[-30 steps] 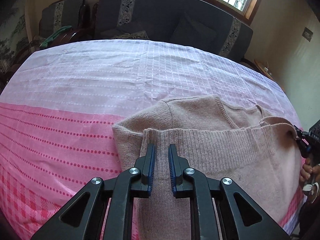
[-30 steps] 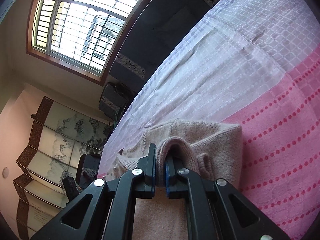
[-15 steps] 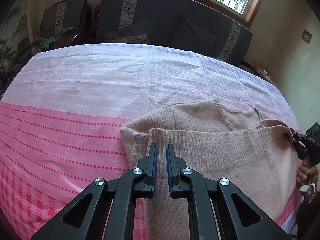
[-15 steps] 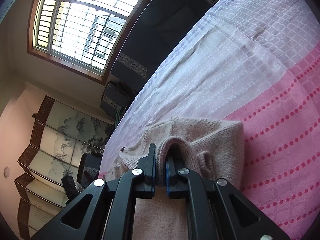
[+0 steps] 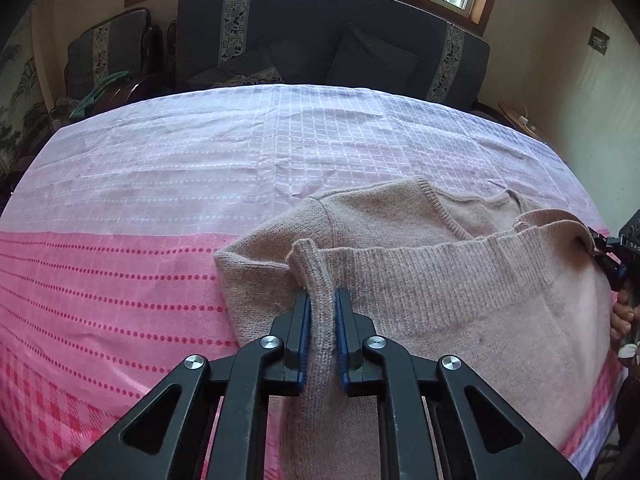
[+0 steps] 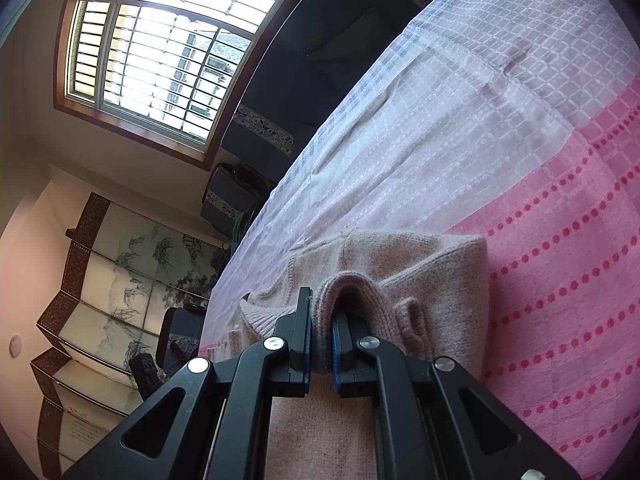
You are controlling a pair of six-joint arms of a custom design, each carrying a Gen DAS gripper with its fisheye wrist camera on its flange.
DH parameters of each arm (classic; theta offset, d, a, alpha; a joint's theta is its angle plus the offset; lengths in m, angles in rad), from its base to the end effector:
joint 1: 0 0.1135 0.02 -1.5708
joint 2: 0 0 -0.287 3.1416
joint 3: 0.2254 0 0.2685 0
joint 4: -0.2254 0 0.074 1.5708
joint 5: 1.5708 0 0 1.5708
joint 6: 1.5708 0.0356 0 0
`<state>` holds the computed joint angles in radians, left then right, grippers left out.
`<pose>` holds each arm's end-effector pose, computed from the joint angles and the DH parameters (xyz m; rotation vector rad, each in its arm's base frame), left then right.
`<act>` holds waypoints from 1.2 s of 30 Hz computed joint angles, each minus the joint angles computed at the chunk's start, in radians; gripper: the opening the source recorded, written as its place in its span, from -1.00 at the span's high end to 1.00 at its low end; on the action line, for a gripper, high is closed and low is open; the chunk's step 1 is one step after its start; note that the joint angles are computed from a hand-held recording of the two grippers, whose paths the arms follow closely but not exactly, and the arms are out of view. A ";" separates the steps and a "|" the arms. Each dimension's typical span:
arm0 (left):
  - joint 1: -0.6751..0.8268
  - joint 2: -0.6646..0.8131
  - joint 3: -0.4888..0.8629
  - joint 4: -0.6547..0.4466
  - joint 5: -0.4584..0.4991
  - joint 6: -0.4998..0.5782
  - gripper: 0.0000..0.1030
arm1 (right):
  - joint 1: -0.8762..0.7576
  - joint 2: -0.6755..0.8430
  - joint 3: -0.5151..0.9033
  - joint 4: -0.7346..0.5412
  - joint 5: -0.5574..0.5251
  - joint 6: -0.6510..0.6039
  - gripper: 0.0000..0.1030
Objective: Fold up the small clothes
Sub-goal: 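Lay the hem over the collar with both tools and release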
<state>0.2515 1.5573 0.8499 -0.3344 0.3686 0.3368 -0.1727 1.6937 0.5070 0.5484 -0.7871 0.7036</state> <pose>0.3016 0.0643 0.1835 0.2348 2.5145 -0.2519 0.2885 -0.0247 0.1191 0.5120 2.1655 1.1603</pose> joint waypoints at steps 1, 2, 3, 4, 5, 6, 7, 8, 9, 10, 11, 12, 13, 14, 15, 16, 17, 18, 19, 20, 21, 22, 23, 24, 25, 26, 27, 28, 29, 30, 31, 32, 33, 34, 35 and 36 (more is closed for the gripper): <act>-0.008 -0.010 -0.009 0.013 -0.011 -0.007 0.86 | -0.001 0.004 0.001 0.002 -0.002 0.001 0.83; -0.010 -0.019 -0.017 0.026 -0.013 -0.017 0.87 | -0.002 0.006 0.001 0.002 -0.001 0.001 0.83; -0.005 -0.026 -0.022 0.036 -0.005 -0.033 0.88 | -0.003 0.007 0.001 0.003 -0.002 0.000 0.82; 0.009 -0.030 -0.020 0.046 0.008 -0.060 0.88 | -0.003 0.007 0.002 0.003 -0.001 -0.002 0.82; 0.026 -0.028 -0.013 0.048 0.026 -0.091 0.88 | -0.002 0.007 0.002 0.000 0.002 -0.006 0.82; 0.042 -0.026 -0.005 0.049 0.044 -0.114 0.88 | -0.001 0.000 0.001 -0.003 0.007 -0.009 0.83; 0.055 -0.029 0.001 0.051 0.051 -0.123 0.88 | 0.000 -0.011 -0.001 -0.007 0.012 -0.016 0.83; 0.057 -0.036 -0.002 0.063 0.042 -0.130 0.88 | 0.003 -0.024 -0.002 -0.012 0.017 -0.021 0.83; 0.058 -0.040 -0.003 0.069 0.041 -0.134 0.88 | 0.004 -0.035 -0.003 -0.019 0.027 -0.024 0.83; 0.058 -0.039 0.000 0.067 0.045 -0.135 0.88 | 0.004 -0.043 -0.003 -0.027 0.037 -0.026 0.83; 0.053 -0.037 -0.003 0.075 0.035 -0.138 0.88 | 0.003 -0.043 -0.001 -0.028 0.041 -0.025 0.83; 0.043 -0.040 -0.018 0.105 0.009 -0.145 0.88 | 0.002 -0.035 0.002 -0.024 0.037 -0.020 0.83; 0.031 -0.037 -0.032 0.135 -0.015 -0.148 0.88 | 0.000 -0.022 0.007 -0.022 0.034 -0.015 0.83; 0.015 -0.032 -0.047 0.163 -0.045 -0.146 0.88 | -0.006 -0.007 0.014 -0.025 0.028 -0.011 0.83; -0.002 -0.026 -0.065 0.195 -0.081 -0.144 0.88 | -0.010 0.006 0.014 -0.011 0.020 0.004 0.83; -0.016 -0.021 -0.086 0.231 -0.105 -0.146 0.88 | -0.013 0.013 0.015 -0.001 0.012 0.009 0.83; -0.025 -0.020 -0.105 0.262 -0.121 -0.149 0.88 | -0.016 0.013 0.020 -0.007 0.008 0.002 0.83; -0.029 -0.018 -0.117 0.278 -0.129 -0.160 0.87 | -0.020 0.012 0.023 -0.010 0.000 0.001 0.82; -0.027 -0.021 -0.122 0.285 -0.127 -0.171 0.87 | -0.027 0.014 0.024 -0.004 -0.015 0.010 0.81; -0.022 -0.029 -0.132 0.301 -0.122 -0.180 0.86 | -0.042 0.022 0.017 0.027 -0.037 0.037 0.79; -0.015 -0.041 -0.144 0.319 -0.116 -0.188 0.85 | -0.058 0.029 0.007 0.066 -0.057 0.072 0.78; -0.009 -0.049 -0.151 0.329 -0.112 -0.195 0.83 | -0.071 0.032 -0.004 0.096 -0.066 0.104 0.78; -0.003 -0.052 -0.153 0.334 -0.110 -0.200 0.82 | -0.084 0.029 -0.019 0.126 -0.066 0.126 0.74; 0.001 -0.053 -0.154 0.337 -0.112 -0.206 0.81 | -0.094 0.019 -0.033 0.140 -0.059 0.132 0.72; 0.004 -0.050 -0.152 0.337 -0.115 -0.212 0.80 | -0.104 0.010 -0.041 0.145 -0.065 0.129 0.72; 0.008 -0.044 -0.148 0.332 -0.109 -0.215 0.80 | -0.117 -0.003 -0.053 0.151 -0.071 0.130 0.72; 0.008 -0.040 -0.144 0.327 -0.109 -0.215 0.80 | -0.128 -0.021 -0.071 0.166 -0.075 0.135 0.72; 0.008 -0.041 -0.145 0.328 -0.110 -0.216 0.80 | -0.140 -0.039 -0.085 0.172 -0.084 0.135 0.72; 0.009 -0.041 -0.148 0.337 -0.105 -0.216 0.79 | -0.151 -0.059 -0.095 0.168 -0.098 0.129 0.72; 0.012 -0.046 -0.156 0.349 -0.093 -0.214 0.79 | -0.159 -0.086 -0.102 0.142 -0.111 0.106 0.72; 0.016 -0.053 -0.161 0.355 -0.081 -0.213 0.79 | -0.165 -0.121 -0.107 0.089 -0.119 0.064 0.72; 0.022 -0.063 -0.166 0.357 -0.067 -0.212 0.79 | -0.166 -0.158 -0.107 0.017 -0.119 0.010 0.72; 0.028 -0.075 -0.168 0.354 -0.056 -0.212 0.79 | -0.168 -0.196 -0.107 -0.060 -0.118 -0.052 0.71; 0.035 -0.086 -0.168 0.347 -0.050 -0.212 0.79 | -0.168 -0.238 -0.114 -0.130 -0.115 -0.112 0.71; 0.045 -0.094 -0.162 0.329 -0.041 -0.211 0.79 | -0.172 -0.278 -0.123 -0.192 -0.112 -0.166 0.70; 0.058 -0.097 -0.149 0.301 -0.022 -0.208 0.78 | -0.179 -0.319 -0.138 -0.250 -0.105 -0.215 0.68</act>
<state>0.3096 1.4604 0.7011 -0.0333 0.3468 0.1290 -0.3514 1.3742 0.3685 0.2979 -0.8920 0.4883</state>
